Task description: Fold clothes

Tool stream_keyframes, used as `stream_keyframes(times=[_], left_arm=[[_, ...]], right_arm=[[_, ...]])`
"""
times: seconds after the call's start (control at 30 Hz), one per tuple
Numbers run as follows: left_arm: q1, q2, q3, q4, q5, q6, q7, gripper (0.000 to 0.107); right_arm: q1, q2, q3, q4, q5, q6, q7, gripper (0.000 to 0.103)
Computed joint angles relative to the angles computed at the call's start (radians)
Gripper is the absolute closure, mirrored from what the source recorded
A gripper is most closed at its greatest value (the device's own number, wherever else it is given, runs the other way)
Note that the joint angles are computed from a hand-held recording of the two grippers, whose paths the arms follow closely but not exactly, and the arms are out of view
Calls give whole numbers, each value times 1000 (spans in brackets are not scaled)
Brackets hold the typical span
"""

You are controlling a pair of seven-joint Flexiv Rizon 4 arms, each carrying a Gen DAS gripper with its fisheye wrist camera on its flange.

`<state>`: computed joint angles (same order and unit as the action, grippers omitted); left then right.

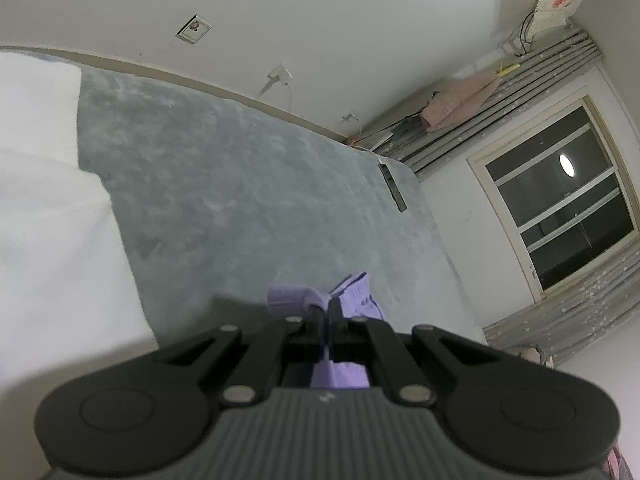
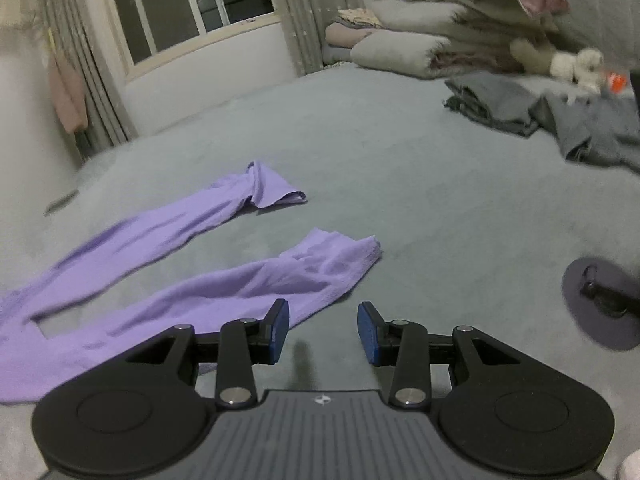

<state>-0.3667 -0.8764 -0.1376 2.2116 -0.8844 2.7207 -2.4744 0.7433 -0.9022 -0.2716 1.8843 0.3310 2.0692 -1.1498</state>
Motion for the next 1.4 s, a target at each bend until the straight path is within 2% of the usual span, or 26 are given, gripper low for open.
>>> stream_keyframes(times=[0.17,0.23,0.3,0.33,0.4,0.5,0.6,0.67,0.7,0.8,0.87,1.03,1.13,1.2,1.3,1.37,1.4], left_arm=[[-1,-1,5,8,10,22,-7,106],[3,-1,5,15,16,31,-15,106],[5,-1,3,19,18,35,-21,106],[6,-1,1,20,19,35,-25,106],[7,-2,-1,23,22,38,-34,106],[1,4,-3,24,13,36,-25,106],[2,7,-4,26,15,23,-20,106],[3,10,-4,27,18,13,-18,106],[3,11,-4,27,18,9,-18,106],[0,10,0,27,18,4,-17,106],[0,9,2,25,18,2,-19,106],[-4,10,2,23,7,-8,-16,106],[-7,10,1,19,3,-16,-12,106],[-7,10,2,18,3,-20,-12,106],[-6,10,3,16,1,-29,-9,106],[-6,11,4,14,0,-36,-4,106],[-6,11,5,14,1,-38,-3,106]], right_arm=[[-93,-18,93,-52,-61,15,35,67],[-99,-37,91,-79,-66,0,48,79],[-72,-54,54,-92,-50,-17,53,97],[-62,-59,41,-94,-43,-16,56,99],[-64,-57,44,-86,-30,21,62,100],[22,-49,-39,-61,61,77,18,100],[15,-23,-23,-48,69,48,-14,100],[5,-17,-17,-57,67,-20,-2,98],[-3,-17,-15,-65,61,-53,18,89],[-53,-22,22,-86,32,-69,95,59],[-61,-28,20,-94,10,-59,119,53],[93,-79,-187,-109,27,-120,159,52],[57,-79,-165,-148,-68,-113,126,52],[45,-86,-169,-195,-111,-178,125,52],[-2,-89,-143,-266,-221,-340,150,52],[13,-114,-173,-282,-272,-373,160,53],[28,-127,-196,-281,-290,-370,167,61]])
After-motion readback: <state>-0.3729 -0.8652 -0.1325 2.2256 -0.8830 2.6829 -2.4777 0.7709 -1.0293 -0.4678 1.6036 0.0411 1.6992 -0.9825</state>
